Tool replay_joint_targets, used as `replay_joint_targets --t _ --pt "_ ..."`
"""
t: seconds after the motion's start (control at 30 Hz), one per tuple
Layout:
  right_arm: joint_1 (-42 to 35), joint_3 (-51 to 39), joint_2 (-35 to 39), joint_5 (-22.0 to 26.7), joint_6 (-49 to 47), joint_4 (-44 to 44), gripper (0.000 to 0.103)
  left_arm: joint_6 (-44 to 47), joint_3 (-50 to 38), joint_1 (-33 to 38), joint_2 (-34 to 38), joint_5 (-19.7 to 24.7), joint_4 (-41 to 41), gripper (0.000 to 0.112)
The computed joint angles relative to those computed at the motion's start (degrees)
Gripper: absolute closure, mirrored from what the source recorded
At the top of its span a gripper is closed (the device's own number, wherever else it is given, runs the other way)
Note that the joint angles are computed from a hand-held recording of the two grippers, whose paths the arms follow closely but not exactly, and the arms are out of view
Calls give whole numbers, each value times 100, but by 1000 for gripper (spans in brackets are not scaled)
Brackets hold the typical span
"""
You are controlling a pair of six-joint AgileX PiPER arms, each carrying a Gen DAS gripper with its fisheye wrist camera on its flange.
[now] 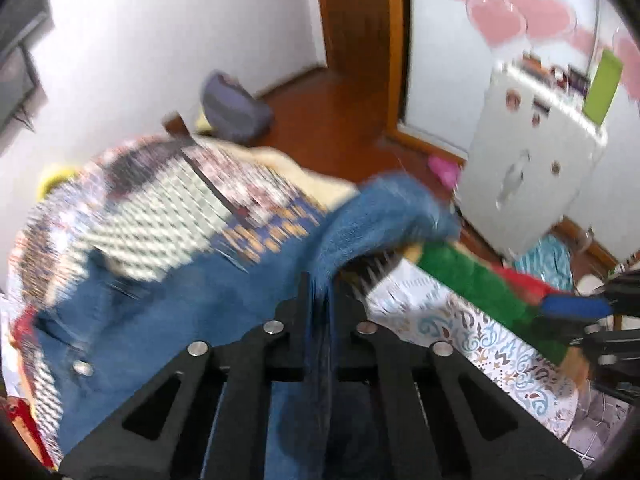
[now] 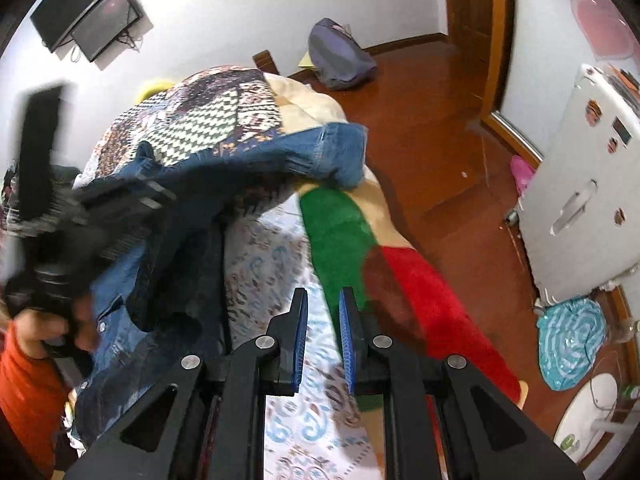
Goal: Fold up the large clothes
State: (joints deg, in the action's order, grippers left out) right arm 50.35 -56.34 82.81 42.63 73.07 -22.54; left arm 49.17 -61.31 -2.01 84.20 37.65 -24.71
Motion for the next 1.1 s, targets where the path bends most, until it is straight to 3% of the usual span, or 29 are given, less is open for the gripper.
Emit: replay_joint_targets --t 0.1,0.27,0.3,0.37,0.5,0.67,0.73,0.83,1.03,1.1 --pt "9 -482 359 49 -364 110 92 638 -311 791 -430 175 -621 112" --pt "91 -1449 1039 239 -1044 290 92 1526 -1202 2543 -394 1139 -1679 112" --pt "141 -1690 1194 336 -1158 271 92 1592 -1483 2983 -216 1533 -1794 112" --pt "296 -2067 1446 504 -1146 74 92 1575 -1849 3467 115 2128 -1772 112" --pt "452 -2241 1627 493 -943 21 92 1412 -1906 3684 517 2443 -1217 106" --pt "468 -1872 1547 230 -626 216 92 1362 -1492 3476 673 2663 -972 78" --pt "438 -1686 1467 225 -546 258 92 1360 -1207 3213 599 2580 -945 64" --pt "369 -1437 1310 248 -448 243 92 1240 -901 2735 513 2553 -930 52" --pt "208 -984 956 191 -349 274 92 595 -710 1444 717 2351 -738 49" --pt "173 -906 907 192 -432 350 92 261 -646 1041 861 1979 -548 49"
